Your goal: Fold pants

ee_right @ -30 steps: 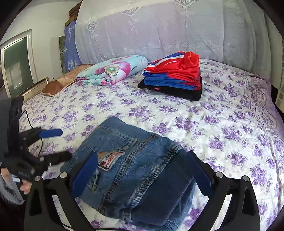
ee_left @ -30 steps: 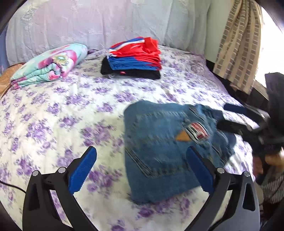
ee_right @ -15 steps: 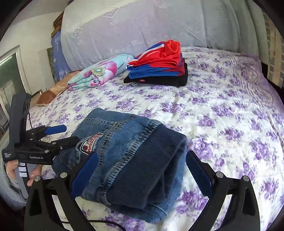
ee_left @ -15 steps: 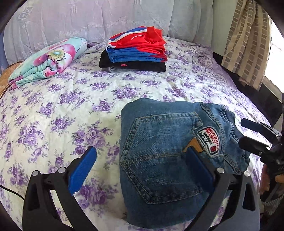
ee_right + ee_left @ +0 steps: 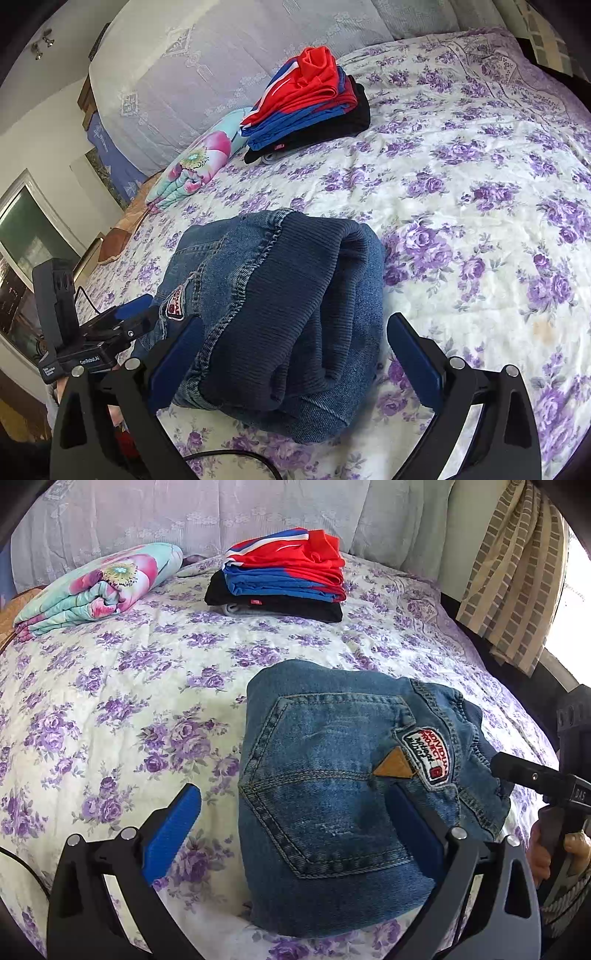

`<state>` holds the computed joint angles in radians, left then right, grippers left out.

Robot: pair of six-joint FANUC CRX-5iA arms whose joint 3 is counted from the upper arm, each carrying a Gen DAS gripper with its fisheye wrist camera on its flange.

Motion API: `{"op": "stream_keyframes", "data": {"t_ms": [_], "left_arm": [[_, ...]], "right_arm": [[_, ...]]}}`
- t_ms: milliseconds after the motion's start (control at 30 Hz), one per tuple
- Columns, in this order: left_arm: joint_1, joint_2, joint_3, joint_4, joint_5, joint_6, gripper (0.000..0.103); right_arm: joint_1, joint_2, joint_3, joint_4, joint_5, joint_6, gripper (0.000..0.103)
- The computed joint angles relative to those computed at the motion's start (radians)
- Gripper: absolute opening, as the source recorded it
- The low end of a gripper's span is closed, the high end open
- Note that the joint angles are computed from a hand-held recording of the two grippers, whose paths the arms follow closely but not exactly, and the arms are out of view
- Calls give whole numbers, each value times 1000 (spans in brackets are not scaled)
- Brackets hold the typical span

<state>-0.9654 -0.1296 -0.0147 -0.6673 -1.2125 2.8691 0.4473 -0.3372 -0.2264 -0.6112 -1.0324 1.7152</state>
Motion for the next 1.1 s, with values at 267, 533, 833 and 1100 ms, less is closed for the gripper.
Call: {"op": "stream_keyframes", "data": {"t_ms": [267,533,833,1100], "left_arm": [[87,-61,-105,91,168,14,99],[65,-12,-51,56,108,41,99],[128,-78,-146,140,239,5,99],[163,-94,-185,193,314,-11,99]], "right_arm": [[-29,75,28,-67,-52,14,100],[-33,97,38,-84,-62,58,100],[-42,95,32,-104,-52,92,100],[-18,84,20,-74,-26,69,100]]}}
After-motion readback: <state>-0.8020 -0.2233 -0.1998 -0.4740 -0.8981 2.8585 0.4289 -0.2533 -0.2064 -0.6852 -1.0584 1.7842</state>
